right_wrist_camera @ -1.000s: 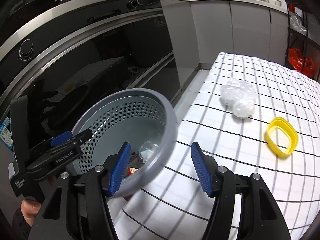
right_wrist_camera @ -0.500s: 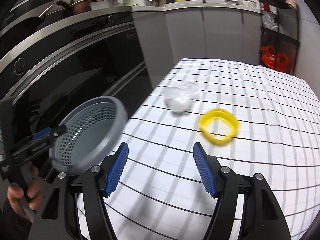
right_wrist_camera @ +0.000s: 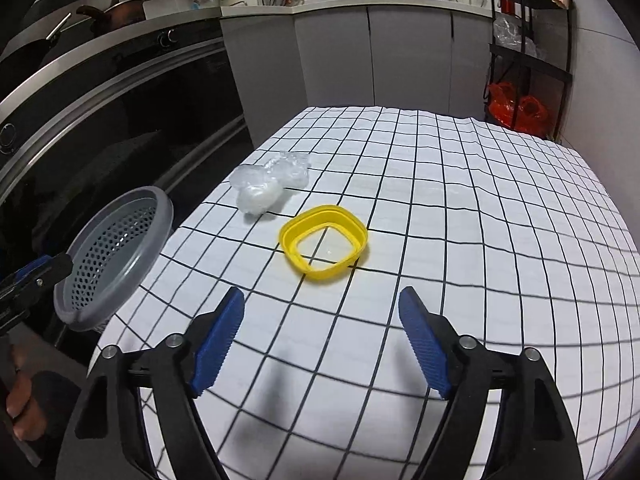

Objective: Collect trash
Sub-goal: 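Move both grippers back over the table toward the yellow container, then grasp the yellow container with the right gripper while the left grasps the plastic bag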

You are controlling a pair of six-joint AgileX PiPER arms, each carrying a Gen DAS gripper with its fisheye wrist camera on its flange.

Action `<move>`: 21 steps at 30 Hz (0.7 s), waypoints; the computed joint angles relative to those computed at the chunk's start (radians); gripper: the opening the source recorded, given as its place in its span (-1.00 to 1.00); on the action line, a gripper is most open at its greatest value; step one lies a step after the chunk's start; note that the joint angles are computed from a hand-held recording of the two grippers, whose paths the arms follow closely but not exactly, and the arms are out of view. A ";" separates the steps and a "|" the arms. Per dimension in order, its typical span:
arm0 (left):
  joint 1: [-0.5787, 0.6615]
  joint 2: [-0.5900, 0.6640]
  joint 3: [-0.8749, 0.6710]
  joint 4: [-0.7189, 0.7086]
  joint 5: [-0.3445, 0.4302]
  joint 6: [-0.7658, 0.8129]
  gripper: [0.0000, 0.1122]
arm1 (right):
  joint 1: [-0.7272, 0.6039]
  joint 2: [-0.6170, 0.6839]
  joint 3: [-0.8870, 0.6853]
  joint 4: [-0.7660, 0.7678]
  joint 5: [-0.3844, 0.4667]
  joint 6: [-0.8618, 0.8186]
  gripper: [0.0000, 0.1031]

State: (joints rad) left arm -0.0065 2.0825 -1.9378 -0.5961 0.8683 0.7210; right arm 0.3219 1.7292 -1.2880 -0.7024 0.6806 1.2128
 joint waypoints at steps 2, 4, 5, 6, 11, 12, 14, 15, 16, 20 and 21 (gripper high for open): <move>-0.022 -0.011 0.021 0.017 -0.012 -0.014 0.52 | -0.025 0.017 -0.019 0.033 -0.009 -0.066 0.52; -0.038 -0.024 0.049 0.033 -0.035 -0.014 0.52 | -0.051 0.037 -0.042 0.074 -0.026 -0.133 0.64; -0.046 -0.032 0.065 0.042 -0.047 -0.016 0.52 | -0.067 0.054 -0.062 0.102 -0.033 -0.174 0.64; -0.052 -0.034 0.071 0.049 -0.051 -0.022 0.52 | -0.085 0.074 -0.083 0.133 -0.039 -0.223 0.64; -0.078 -0.035 0.080 0.091 -0.061 -0.054 0.52 | -0.162 0.184 -0.219 0.327 -0.041 -0.476 0.64; -0.086 -0.032 0.077 0.104 -0.061 -0.065 0.52 | -0.172 0.212 -0.252 0.362 -0.025 -0.524 0.64; -0.097 -0.024 0.065 0.122 -0.056 -0.085 0.52 | -0.181 0.250 -0.291 0.394 -0.014 -0.573 0.63; -0.104 -0.018 0.057 0.131 -0.052 -0.095 0.52 | -0.186 0.265 -0.304 0.400 -0.016 -0.588 0.64; -0.107 -0.014 0.050 0.136 -0.050 -0.099 0.52 | -0.189 0.275 -0.312 0.404 -0.019 -0.595 0.64; -0.131 -0.001 0.034 0.169 -0.055 -0.134 0.52 | -0.219 0.327 -0.377 0.494 0.004 -0.689 0.64; -0.137 0.003 0.030 0.176 -0.053 -0.142 0.52 | -0.226 0.341 -0.396 0.514 0.015 -0.711 0.63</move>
